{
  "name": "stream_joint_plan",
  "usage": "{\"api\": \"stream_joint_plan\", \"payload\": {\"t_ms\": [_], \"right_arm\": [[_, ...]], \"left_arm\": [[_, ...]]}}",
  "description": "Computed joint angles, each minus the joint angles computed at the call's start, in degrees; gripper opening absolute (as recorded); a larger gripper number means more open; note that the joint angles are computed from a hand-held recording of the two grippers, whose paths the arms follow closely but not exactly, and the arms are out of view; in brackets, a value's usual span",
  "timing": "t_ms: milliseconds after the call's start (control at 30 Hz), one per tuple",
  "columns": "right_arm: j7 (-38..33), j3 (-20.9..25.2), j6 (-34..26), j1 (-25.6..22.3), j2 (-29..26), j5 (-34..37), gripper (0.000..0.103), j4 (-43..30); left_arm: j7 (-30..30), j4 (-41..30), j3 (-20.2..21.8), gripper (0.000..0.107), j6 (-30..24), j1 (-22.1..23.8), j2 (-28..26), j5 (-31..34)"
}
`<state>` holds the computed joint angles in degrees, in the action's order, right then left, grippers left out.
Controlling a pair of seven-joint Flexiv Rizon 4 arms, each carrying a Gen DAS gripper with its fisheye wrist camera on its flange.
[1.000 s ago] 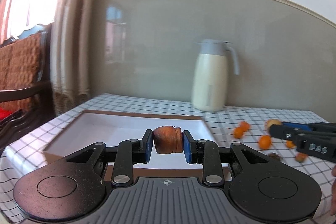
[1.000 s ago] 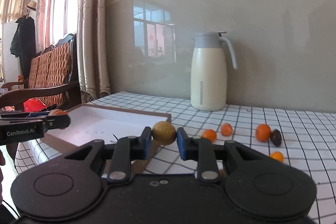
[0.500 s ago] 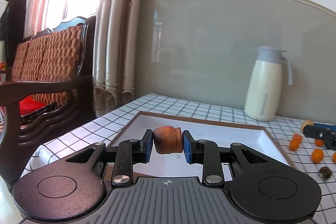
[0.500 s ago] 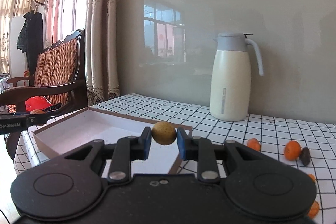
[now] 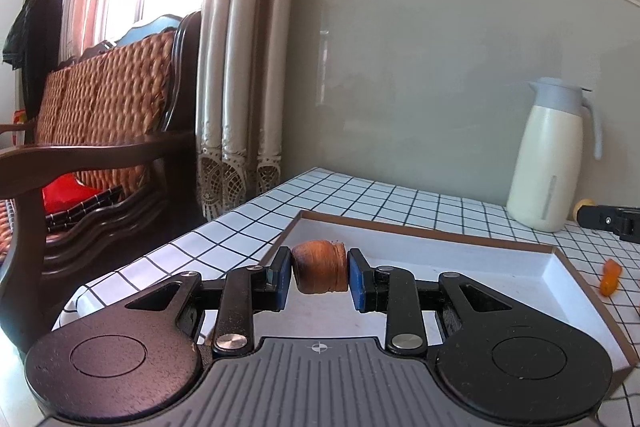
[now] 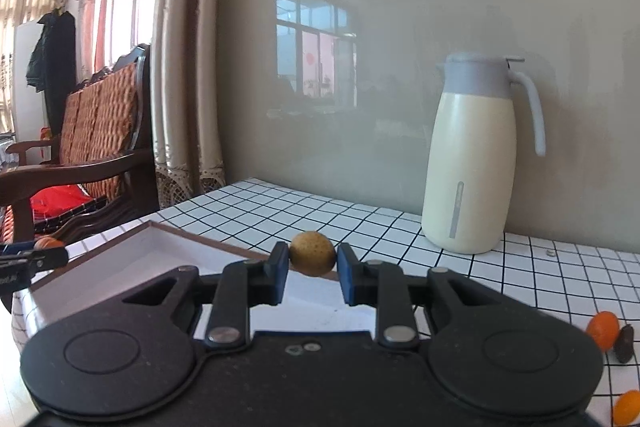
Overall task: Organize fruits
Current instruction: 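Carry both held fruits over the white box tray, then open both grippers to drop the fruits into the box tray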
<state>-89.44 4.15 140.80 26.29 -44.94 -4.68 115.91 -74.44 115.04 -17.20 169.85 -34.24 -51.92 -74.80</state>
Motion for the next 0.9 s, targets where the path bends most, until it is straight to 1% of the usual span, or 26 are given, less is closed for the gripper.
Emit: {"api": "stream_joint_plan", "payload": {"t_ms": [133,400,533,633,767,800,833,867,900], "right_arm": [[0.68,-0.33,-2.60,-0.29,-0.86,-0.32,0.018,-1.19],[2.63,-0.56,-9.04,-1.33,-1.38,-3.28,0.018,-3.96],[2.76,-0.58,-10.83,-1.43,-1.58,-4.50,0.018,-5.04],[2.77,-0.92,-12.32,-1.28,-1.77,-4.80,0.018,-5.80],[2.60,-1.44,-13.17,-0.81,-1.62,-4.10,0.018,-5.78],[2.31,-1.62,-12.86,-0.70,-1.86,-3.93,0.019,-5.98],[1.67,-2.41,-12.36,0.17,-2.16,-2.75,0.024,-6.25],[0.38,-4.26,-11.05,2.32,-2.58,0.53,0.045,-6.54],[-0.71,-5.43,-8.80,3.90,-3.20,3.71,0.077,-6.85]], "left_arm": [[0.87,-0.97,0.19,0.030,-0.75,0.88,-0.43,0.00],[1.83,-2.49,-0.24,0.030,-2.87,2.18,-0.59,-1.50],[1.71,-2.79,-0.10,0.030,-3.64,2.41,-0.48,-1.24],[3.10,-3.58,-0.16,0.030,-4.64,2.67,-0.60,-1.38],[6.23,-4.91,-0.76,0.030,-5.40,2.52,-0.85,-3.48],[7.02,-5.30,-1.03,0.030,-5.63,2.56,-0.92,-4.21],[8.04,-5.85,-1.22,0.030,-5.63,2.49,-1.17,-4.95],[9.02,-6.65,-1.17,0.033,-4.85,2.15,-1.71,-5.66],[9.32,-7.24,-1.09,0.040,-3.89,1.89,-2.10,-6.06]]}}
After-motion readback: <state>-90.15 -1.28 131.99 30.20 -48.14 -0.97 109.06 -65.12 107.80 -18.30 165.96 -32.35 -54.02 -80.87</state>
